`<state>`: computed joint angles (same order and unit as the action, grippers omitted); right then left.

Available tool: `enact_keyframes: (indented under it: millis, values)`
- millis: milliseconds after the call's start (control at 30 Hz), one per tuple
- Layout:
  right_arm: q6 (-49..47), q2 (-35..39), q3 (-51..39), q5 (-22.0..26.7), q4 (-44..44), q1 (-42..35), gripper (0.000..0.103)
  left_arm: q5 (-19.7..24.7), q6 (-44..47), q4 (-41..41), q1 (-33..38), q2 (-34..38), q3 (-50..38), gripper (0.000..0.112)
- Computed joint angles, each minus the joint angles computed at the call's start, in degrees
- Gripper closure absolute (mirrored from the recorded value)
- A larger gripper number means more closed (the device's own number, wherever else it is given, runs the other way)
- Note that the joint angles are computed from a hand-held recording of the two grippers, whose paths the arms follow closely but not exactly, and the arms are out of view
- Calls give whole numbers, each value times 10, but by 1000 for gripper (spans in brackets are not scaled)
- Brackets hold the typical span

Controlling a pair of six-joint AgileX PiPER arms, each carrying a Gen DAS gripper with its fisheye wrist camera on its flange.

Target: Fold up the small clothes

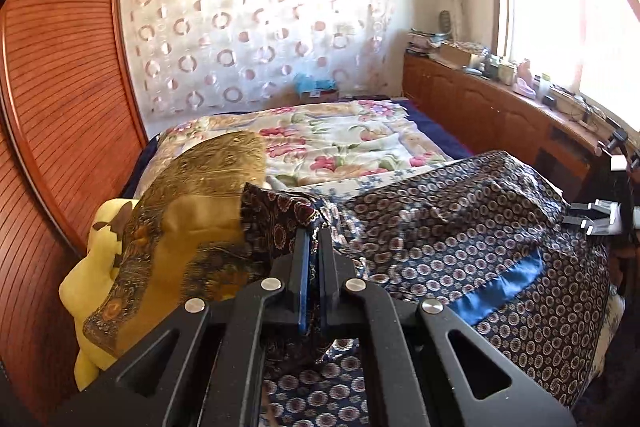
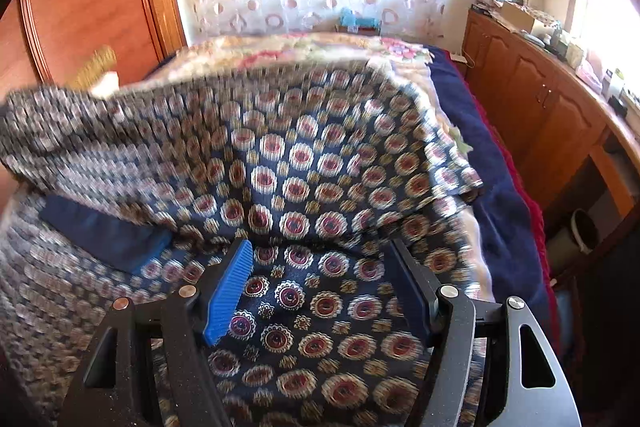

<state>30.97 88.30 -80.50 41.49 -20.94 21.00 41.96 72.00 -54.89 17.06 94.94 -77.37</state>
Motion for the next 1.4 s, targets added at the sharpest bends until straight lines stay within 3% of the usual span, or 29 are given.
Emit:
enact_keyframes:
  millis: [133,200,333,600,733,867,967,1033,1100,1267,1400]
  values:
    - [-33,-27,-18,9,26,-42,33,7,16,-21,-4,-13,22,108]
    - [-64,-18,-40,21,59,-68,39,10,22,-30,-4,-19,30,108]
    - [-105,40,-108,56,104,-100,48,11,24,-36,-7,-25,39,108]
    - [-103,178,-289,166,87,-111,48,8,29,-36,-3,-23,49,108]
    - [-101,191,-305,160,103,-133,48,9,34,-37,-2,-16,51,108]
    - [-133,223,-328,178,182,-172,48,9,33,-35,-3,-13,54,108]
    - [-166,211,-301,151,252,-195,49,13,34,-33,-2,-13,53,108]
    - [-187,209,-302,149,273,-197,85,14,34,-33,-1,-14,52,108]
    - [-195,202,-302,152,261,-191,98,19,33,-36,0,-17,50,108]
    - [-218,126,-249,108,245,-176,102,53,26,-58,15,-29,38,108]
    - [-209,70,-236,101,204,-138,102,121,11,-80,49,-47,13,108]
